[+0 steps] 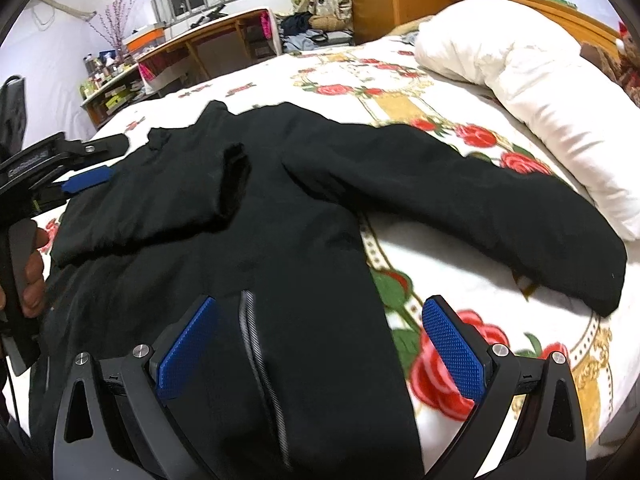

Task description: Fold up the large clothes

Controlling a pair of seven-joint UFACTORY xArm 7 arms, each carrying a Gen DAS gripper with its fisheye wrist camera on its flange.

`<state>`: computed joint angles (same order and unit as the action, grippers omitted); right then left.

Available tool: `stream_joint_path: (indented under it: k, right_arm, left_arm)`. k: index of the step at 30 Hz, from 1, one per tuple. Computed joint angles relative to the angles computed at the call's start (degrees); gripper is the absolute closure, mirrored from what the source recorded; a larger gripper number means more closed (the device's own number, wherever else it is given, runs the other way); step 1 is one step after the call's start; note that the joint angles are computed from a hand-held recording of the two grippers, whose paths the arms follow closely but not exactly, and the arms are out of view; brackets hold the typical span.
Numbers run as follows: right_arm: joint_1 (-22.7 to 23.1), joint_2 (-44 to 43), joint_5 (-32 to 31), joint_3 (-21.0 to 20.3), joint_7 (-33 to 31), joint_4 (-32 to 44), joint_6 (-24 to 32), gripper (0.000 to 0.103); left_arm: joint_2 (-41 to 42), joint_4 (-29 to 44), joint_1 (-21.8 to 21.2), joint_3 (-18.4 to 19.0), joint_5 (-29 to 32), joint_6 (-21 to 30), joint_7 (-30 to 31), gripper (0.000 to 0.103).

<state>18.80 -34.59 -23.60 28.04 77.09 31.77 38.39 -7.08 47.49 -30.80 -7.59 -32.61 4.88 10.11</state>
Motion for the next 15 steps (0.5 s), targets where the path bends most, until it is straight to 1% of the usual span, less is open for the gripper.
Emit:
stream_joint_path:
  k: [1,2,5,6,8,9,10,11,12,13,14,15]
  right_arm:
    - [-0.58,0.98,-0.76,0.29,-0.22,0.97,-0.29,0.001]
    - [-1.14,2.18,-1.60,0.52,-0.48,1.97,-0.76,0.001]
    - [-3.36,7.09,-5.19,1.60,-0.13,5.81,-2.34,0.001]
    - [-3.78,8.93,-6.27,1.56,0.23,7.07,-3.22,0.001]
    - [-5.03,13.73,-9.97,1.79,1.32,10.59,-4.99,0.002]
    - [-5.56,16.45,-12.55,1.81,1.88,12.61,-6.19,0.005]
    - [-5.78,18.82,-14.68,1.67,2.28,14.42,-6.79,0.008]
    - [-5.96,21.42,-16.92,1.55,2.82,16.38,-7.46,0.010]
    - [-6.09,24.36,-19.15,1.18,3.14,18.49,-8.54,0.015]
    - [-5.98,27.42,-20.92,0.70,3.13,20.80,-9.01,0.024]
    - [-5.74,30.76,-22.70,0.15,2.97,23.34,-9.26,0.030]
    - [-5.25,33.16,-23.86,-0.52,2.66,25.13,-9.29,0.041]
  left_arm:
    - [-0.80,-1.03,2.58,-0.86,3.93,-0.56,-3.46,0.025]
    - [-1.59,-2.16,6.28,-2.05,9.41,-1.03,-8.17,0.025]
    - [-2.76,-4.24,18.92,-5.77,25.88,-0.45,-22.39,0.026]
    - [-2.78,-4.80,22.85,-6.88,30.82,-0.53,-26.51,0.027]
    - [-2.28,-5.19,31.65,-10.30,41.99,-0.17,-35.85,0.034]
    - [-1.73,-5.37,33.54,-10.15,44.89,-0.10,-38.32,0.035]
    - [-0.82,-5.32,35.45,-10.30,47.91,0.01,-41.05,0.039]
    - [0.29,-5.15,35.82,-9.39,48.92,0.34,-42.06,0.044]
    - [1.61,-5.04,35.22,-7.96,48.43,0.36,-41.62,0.047]
    - [3.04,-4.95,34.08,-6.38,46.72,0.39,-40.01,0.050]
    - [4.25,-5.06,33.21,-5.34,45.87,-0.19,-39.16,0.050]
    - [5.31,-5.27,32.21,-4.53,44.81,-0.89,-38.18,0.050]
